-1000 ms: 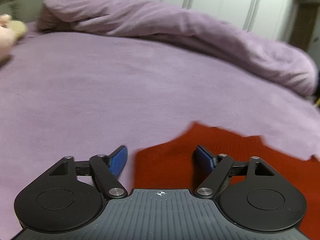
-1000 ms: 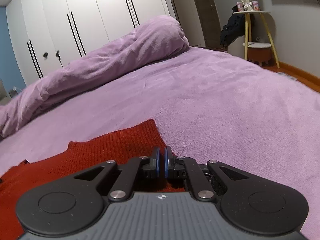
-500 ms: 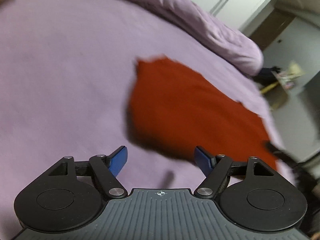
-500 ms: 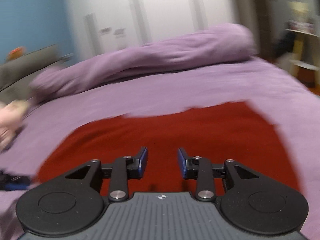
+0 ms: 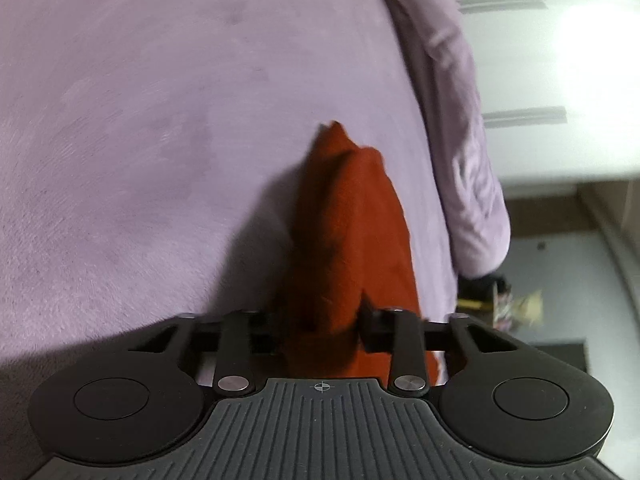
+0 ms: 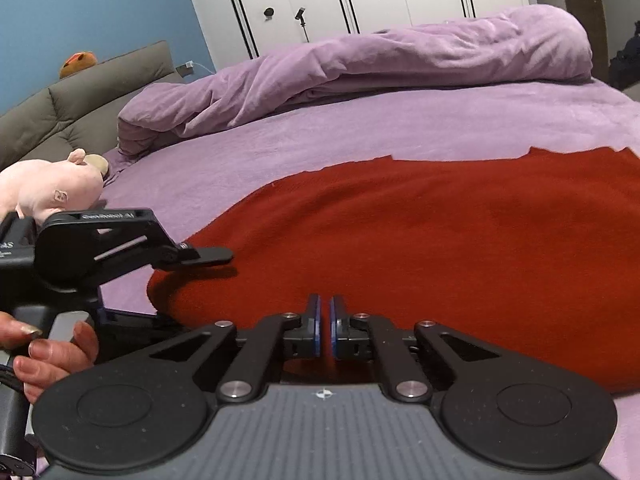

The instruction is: Fold small clothes

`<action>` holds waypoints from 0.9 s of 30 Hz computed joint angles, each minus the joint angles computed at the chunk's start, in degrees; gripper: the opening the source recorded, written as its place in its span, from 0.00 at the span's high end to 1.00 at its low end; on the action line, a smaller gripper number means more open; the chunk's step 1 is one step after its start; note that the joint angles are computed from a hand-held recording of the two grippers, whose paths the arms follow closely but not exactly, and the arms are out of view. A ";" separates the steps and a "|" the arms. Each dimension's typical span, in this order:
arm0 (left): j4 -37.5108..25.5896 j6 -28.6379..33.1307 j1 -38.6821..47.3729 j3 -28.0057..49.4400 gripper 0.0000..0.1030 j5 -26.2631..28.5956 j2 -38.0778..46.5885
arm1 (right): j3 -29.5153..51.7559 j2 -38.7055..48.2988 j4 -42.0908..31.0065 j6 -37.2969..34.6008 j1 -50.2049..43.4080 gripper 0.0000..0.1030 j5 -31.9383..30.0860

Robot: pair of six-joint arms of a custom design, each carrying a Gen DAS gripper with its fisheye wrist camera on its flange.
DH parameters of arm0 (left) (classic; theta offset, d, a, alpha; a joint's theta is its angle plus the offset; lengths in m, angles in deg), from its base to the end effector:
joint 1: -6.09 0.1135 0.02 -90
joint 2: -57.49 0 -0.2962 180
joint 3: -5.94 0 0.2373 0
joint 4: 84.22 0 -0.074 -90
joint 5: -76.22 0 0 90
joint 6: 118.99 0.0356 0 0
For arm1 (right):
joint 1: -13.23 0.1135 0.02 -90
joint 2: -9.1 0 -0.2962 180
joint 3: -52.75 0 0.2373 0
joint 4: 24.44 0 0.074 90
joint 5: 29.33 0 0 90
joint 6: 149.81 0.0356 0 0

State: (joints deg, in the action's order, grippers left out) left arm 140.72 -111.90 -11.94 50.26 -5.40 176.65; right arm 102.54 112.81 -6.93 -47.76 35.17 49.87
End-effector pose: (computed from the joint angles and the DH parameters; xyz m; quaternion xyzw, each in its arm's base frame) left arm 0.3037 -0.1043 0.0887 -0.4322 0.7482 -0.4254 0.2691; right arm 0.2922 0.1249 0.1448 -0.1189 0.8817 0.2115 0.4046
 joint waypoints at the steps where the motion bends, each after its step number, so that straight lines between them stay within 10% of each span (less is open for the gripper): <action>1: 1.88 -0.94 0.24 -0.38 0.70 0.33 0.90 | -0.01 0.52 0.85 -0.11 0.85 0.96 0.98; 10: -1.22 2.58 0.06 -0.72 0.75 -0.65 -1.30 | 3.43 0.86 -4.86 -3.30 -0.23 0.96 -2.13; 20: -40.01 25.45 -10.91 16.26 0.77 -17.55 -16.45 | -10.79 -11.06 6.16 0.01 -20.03 0.94 -13.54; 27: -55.35 39.91 -23.55 40.22 0.78 -23.35 -6.71 | -11.59 -13.86 3.91 2.61 -32.11 0.94 -20.64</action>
